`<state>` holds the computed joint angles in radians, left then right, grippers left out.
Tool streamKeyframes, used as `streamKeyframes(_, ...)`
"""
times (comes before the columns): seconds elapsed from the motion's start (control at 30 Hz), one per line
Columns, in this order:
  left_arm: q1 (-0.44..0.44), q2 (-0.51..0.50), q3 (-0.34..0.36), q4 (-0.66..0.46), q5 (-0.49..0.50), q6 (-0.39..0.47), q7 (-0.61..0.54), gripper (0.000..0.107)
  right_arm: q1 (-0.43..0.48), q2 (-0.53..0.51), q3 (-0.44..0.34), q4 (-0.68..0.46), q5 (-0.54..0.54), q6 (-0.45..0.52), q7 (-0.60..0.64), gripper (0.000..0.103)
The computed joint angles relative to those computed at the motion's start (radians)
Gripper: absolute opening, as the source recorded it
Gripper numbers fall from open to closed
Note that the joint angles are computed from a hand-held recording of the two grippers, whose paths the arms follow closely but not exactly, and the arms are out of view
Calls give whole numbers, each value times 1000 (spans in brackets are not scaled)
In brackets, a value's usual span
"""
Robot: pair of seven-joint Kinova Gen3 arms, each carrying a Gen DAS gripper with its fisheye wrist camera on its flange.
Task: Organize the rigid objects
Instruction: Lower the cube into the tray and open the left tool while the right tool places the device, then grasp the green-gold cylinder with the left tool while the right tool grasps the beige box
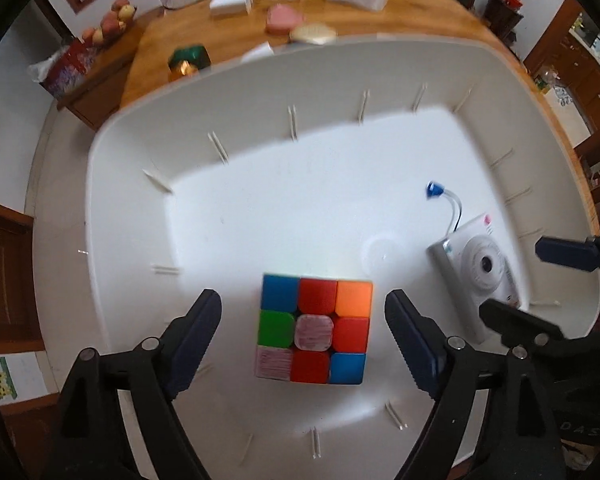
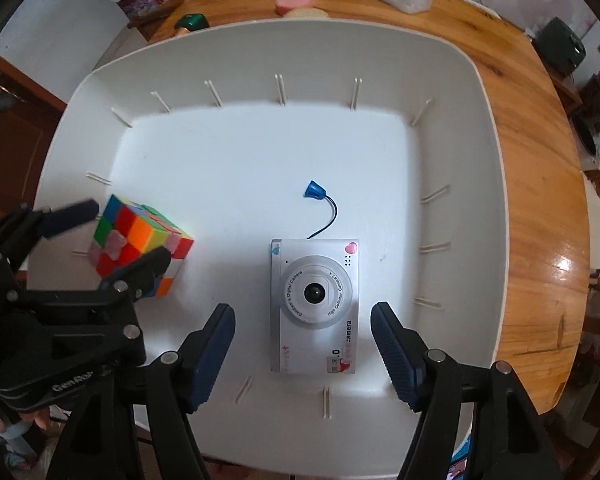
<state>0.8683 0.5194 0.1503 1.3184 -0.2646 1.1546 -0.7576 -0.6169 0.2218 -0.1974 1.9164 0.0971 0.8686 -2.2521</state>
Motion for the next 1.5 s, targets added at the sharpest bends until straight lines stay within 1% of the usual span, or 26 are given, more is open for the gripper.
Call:
streamKeyframes(0.03, 3, -6, -2, -1, -2, -1, 5, 87, -2, -12, 7, 8, -7, -4, 8, 71)
streamKeyframes(0.1, 7, -22, -5, -1, -7, -1, 19, 87, 20, -56, -5, 48, -25, -12, 24, 71)
streamKeyframes(0.17, 12, -35, -6, 3, -13, -1, 38, 87, 32, -73, -5, 47, -32, -4, 35, 71)
streamKeyframes(0.2, 10, -42, -5, -4, -16, 5, 40, 87, 52, -98, -4, 37, -40, 18, 56, 71)
streamKeyframes(0.23, 3, -46, -4, -13, -18, 10, 37, 87, 54, -107, -3, 36, -45, 24, 60, 71)
streamKeyframes(0.3, 0, -63, -5, -9, -27, 11, 42, 87, 65, -129, -5, 35, -50, 22, 60, 71)
streamKeyframes(0.37, -10, -50, -4, -44, -32, 14, 34, 87, 81, -153, -6, 34, -66, 20, 70, 71)
streamKeyframes(0.4, -22, -62, -7, -37, -32, 6, 26, 87, 101, -170, 2, 12, -70, 33, 89, 71)
streamKeyframes(0.47, -43, -67, -10, -49, -35, 5, 10, 87, 120, -192, -7, 6, -64, 30, 78, 71)
streamKeyframes(0.6, -69, -80, -16, -73, -29, 11, 3, 87, 126, -190, -2, -15, -51, 3, 42, 71)
streamKeyframes(0.63, -74, -81, -18, -79, -30, 15, 3, 87, 132, -178, 1, -27, -56, 11, 42, 71)
streamKeyframes(0.73, -90, -95, -24, -102, -39, 30, -4, 87, 149, -152, 11, -87, -73, 92, 80, 71)
streamKeyframes(0.83, -110, -97, -25, -146, -46, 58, -27, 87, 145, -151, 14, -135, -34, 132, 62, 71)
streamKeyframes(0.97, -176, -86, -20, -226, 15, 95, -91, 87, 167, -141, 30, -231, -34, 197, 97, 71)
streamKeyframes(1.0, -178, -78, -26, -250, 14, 108, -94, 87, 176, -135, 36, -260, -40, 212, 106, 71)
streamKeyframes(1.07, -174, -57, -40, -303, 0, 141, -101, 87, 196, -116, 49, -317, -58, 239, 124, 71)
streamKeyframes(1.17, -172, -9, -60, -414, -22, 205, -134, 87, 222, -73, 68, -410, -76, 280, 138, 72)
streamKeyframes(1.2, -171, 2, -66, -433, -24, 215, -143, 87, 227, -56, 74, -440, -76, 293, 137, 73)
streamKeyframes(1.27, -175, 41, -77, -498, -30, 245, -177, 87, 235, -19, 84, -494, -75, 308, 138, 80)
streamKeyframes(1.37, -174, 101, -104, -578, -40, 286, -205, 87, 246, 48, 99, -569, -76, 328, 143, 80)
streamKeyframes(1.5, -215, 181, -110, -668, 10, 323, -243, 87, 267, 139, 114, -636, -104, 346, 156, 80)
